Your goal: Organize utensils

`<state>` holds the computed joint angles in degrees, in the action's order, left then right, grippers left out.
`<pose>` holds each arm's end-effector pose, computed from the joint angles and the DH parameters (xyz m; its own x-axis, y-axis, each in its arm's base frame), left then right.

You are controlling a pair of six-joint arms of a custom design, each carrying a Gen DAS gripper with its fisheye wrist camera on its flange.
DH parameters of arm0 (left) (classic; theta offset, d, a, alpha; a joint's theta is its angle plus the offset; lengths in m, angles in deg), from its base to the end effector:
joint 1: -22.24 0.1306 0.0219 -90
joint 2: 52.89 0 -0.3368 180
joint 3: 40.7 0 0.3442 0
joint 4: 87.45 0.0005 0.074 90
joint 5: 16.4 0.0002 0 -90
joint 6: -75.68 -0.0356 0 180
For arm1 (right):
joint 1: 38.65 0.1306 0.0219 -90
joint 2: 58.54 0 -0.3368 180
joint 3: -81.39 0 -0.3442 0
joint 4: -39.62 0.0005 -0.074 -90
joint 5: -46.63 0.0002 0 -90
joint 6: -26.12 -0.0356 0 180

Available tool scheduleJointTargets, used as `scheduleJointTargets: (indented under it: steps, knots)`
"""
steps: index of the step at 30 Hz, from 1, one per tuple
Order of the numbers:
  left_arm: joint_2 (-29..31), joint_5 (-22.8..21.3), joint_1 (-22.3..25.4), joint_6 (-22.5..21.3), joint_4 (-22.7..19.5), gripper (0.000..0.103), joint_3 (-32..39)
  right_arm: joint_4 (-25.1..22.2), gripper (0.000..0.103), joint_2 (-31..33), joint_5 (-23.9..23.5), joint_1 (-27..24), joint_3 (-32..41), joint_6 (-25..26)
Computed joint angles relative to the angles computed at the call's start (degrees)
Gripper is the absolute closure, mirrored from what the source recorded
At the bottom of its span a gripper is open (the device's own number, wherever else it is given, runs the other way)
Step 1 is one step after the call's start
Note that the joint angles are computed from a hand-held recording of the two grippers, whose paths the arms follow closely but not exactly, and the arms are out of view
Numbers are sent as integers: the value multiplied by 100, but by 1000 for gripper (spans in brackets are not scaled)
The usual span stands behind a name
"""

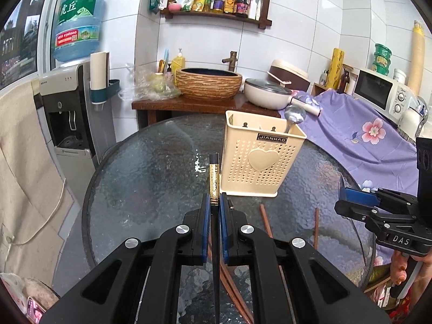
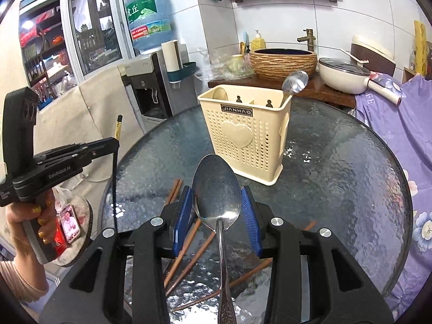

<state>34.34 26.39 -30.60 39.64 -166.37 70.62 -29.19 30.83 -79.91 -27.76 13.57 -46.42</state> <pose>0.2477 -0.2844 0.5271 -0.5218 -0.2209 -0.8240 -0.2310 0.9664 -0.1128 0.3954 0.0971 0.5269 -0.5064 -0.3429 -0.7912 -0.7442 0.6373 0.2001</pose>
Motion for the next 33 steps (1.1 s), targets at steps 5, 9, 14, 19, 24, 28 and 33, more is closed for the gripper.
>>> scheduleJointTargets:
  steps: [5, 9, 14, 19, 24, 28, 33]
  knots:
    - [19, -141, -52, -89, 8, 96, 118, -41, 65, 53, -67, -15, 182, -40]
    - [45, -246, -79, -209, 28, 96, 244, -147, 65, 138, -493, -92, 391, -208]
    - [98, -307, -94, -419, 96, 96, 442, 140, 65, 87, -359, -25, 402, -412]
    - [254, -378, -75, -785, 161, 96, 773, 252, 65, 154, -204, 91, 490, -571]
    - [365, -372, 15, -1072, 254, 96, 1049, 485, 65, 239, -56, 170, 586, -773]
    - [549, -225, 142, -1447, 347, 96, 1451, 644, 65, 365, 123, 263, 765, -919]
    - [847, 88, 367, -1749, 392, 96, 2011, 596, 65, 744, 376, 418, 1319, -1025]
